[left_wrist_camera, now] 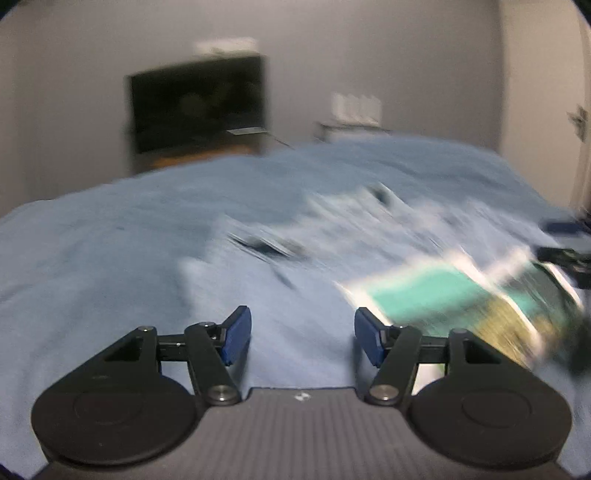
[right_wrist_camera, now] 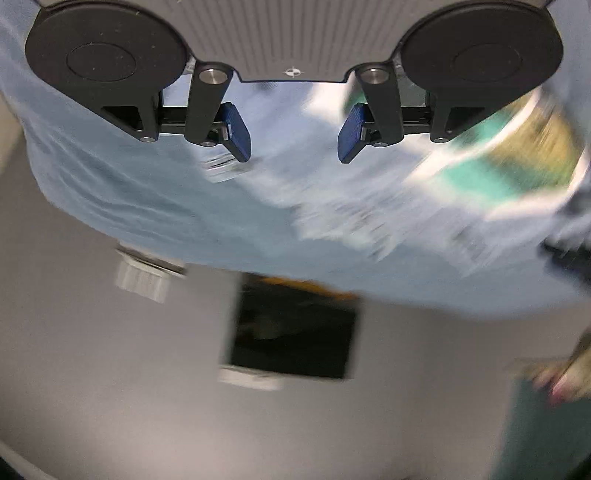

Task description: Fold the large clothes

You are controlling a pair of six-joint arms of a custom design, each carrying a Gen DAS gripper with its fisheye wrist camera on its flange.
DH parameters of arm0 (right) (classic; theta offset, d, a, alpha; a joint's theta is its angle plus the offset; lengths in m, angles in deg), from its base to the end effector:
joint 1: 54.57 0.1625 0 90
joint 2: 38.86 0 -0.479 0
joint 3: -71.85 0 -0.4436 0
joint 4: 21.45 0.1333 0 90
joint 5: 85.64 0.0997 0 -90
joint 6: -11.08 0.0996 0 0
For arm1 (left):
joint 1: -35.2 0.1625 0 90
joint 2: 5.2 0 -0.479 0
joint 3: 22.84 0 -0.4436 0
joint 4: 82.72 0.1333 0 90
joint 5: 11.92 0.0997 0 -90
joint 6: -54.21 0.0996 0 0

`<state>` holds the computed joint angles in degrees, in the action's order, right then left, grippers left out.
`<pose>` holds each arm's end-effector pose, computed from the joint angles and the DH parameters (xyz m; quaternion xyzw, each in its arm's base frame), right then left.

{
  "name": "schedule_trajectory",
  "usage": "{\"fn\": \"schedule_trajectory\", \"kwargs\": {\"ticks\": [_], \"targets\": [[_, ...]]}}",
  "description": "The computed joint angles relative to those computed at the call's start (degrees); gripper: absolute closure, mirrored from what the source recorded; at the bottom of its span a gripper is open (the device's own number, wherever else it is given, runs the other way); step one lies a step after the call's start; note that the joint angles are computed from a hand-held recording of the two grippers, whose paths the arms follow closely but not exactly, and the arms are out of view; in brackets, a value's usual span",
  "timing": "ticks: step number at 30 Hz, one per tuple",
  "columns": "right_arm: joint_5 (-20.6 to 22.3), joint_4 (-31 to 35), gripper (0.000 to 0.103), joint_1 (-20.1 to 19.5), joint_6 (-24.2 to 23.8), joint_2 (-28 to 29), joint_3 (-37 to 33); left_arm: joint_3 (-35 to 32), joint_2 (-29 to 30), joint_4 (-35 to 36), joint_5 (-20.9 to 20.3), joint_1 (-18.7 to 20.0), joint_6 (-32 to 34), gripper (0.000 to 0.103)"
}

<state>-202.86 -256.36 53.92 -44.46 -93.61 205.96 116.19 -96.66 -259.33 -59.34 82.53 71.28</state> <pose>0.2355 -0.4276 0.1718 0.3903 -0.7292 0.4360 0.3548 -0.1308 -0.4380 0.3198 0.3322 0.8220 -0.3794 0.2647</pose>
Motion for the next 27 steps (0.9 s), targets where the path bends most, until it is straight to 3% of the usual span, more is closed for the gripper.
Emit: {"fn": "schedule_trajectory", "kwargs": {"ticks": [3, 5, 7, 10, 14, 18, 23, 25, 27], "targets": [[-4.7, -6.7, 0.051, -0.3, -1.3, 4.1, 0.0, 2.0, 1.4, 1.7, 6.5, -1.0, -0.6, 0.042], [-4.7, -8.9, 0.048, -2.6, 1.9, 3.5, 2.4, 2.2, -0.3, 3.0, 5.2, 0.8, -2.2, 0.042], [-3.5, -8.2, 0.031, -4.4, 4.4, 1.6, 4.1, 1.6, -2.0, 6.1, 4.1, 2.4, -5.2, 0.042], [-4.9, -4.1, 0.029, -4.4, 10.2, -0.3, 3.8, 2.1, -1.7, 5.3, 8.0, 1.9, -2.3, 0.042], [-9.2, -1.6, 0.03, -3.3, 24.7, -2.6, 5.3, 2.1, -5.1, 12.5, 11.1, -1.0, -12.5, 0.042], [-11.9, -4.6, 0.035, 1.3, 25.6, -3.1, 7.8, 4.9, -13.0, 24.4, 14.9, -8.4, -27.4, 0.034], [-14.0, -0.8, 0.029, 7.9, 35.3, -7.1, 11.5, 6.2, -24.7, 44.2, 13.3, -15.8, -46.7, 0.025], [-15.3, 1.3, 0.026, 10.0, 39.9, -7.7, 12.3, 6.7, -27.3, 47.8, 12.8, -17.3, -51.6, 0.024], [-16.4, 5.4, 0.025, 12.2, 45.5, -10.2, 13.6, 7.8, -29.2, 47.7, 12.6, -18.0, -53.7, 0.015]]}}
